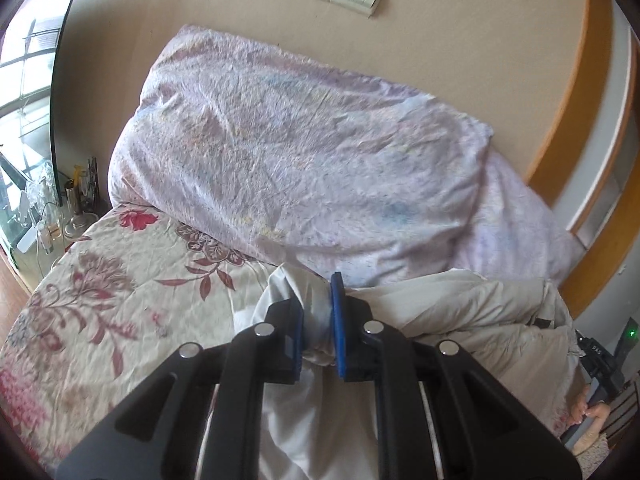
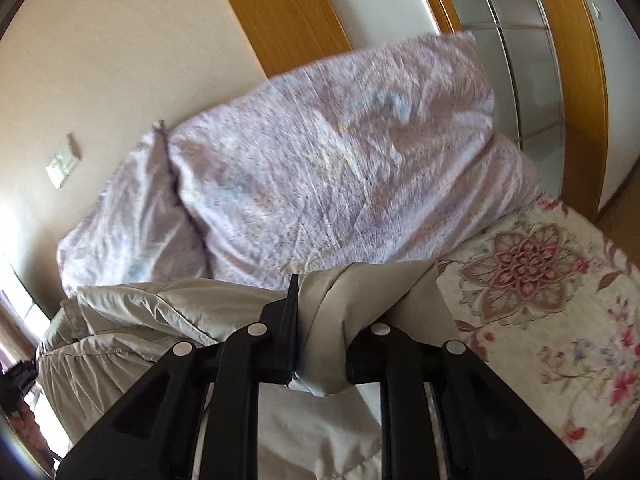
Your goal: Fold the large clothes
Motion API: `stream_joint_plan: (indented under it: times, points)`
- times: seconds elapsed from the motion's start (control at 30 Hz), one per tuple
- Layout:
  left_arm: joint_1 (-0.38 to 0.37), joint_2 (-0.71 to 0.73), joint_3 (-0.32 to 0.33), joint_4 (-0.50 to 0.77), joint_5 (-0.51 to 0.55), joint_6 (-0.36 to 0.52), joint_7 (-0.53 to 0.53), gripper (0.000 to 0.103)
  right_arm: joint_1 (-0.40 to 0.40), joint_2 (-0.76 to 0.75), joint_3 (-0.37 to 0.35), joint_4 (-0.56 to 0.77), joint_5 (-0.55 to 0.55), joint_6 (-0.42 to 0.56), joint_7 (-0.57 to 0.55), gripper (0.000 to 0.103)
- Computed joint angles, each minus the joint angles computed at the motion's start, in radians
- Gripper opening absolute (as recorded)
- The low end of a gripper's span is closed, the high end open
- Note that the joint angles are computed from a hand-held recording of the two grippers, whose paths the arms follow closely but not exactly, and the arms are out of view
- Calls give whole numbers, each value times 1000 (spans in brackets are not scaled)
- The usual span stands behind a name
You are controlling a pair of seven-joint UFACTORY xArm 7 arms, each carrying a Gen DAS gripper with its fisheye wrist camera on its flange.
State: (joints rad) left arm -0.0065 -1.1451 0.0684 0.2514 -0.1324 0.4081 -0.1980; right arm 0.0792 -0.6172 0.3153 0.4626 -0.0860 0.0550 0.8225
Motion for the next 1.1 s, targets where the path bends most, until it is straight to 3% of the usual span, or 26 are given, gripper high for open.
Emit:
stream_joint_plan:
  times: [0.2,0.37,0.5,0.57,0.67,0.73,0.93,1.1]
  points:
    - [-38,223,23,16,-22,-173,0,15,-52,173,26,50,18,-79,55,22]
    - [-63,340,43,35,-51,-246,-15,23,-6,265,-28,86,44,-90,60,35]
    - [0,369,-23,43,-29,-279,-60,58,99,285,-132,95,98,-104,30,50]
    - [39,351,-64,50,1,-272,-81,65,89,274,-125,95,112,-116,34,59]
    - [79,297,-108,60,48,-227,-100,77,-81,216,30,86,77,-117,88,64]
    - [101,249,-141,55,82,-200,-114,88,-127,179,79,85,36,-92,84,64]
    - [103,84,-250,4,184,-73,-167,89,-126,162,139,113,-109,48,46,63]
    - [72,72,-300,-18,248,-5,-209,89,-116,180,170,136,-220,157,72,58]
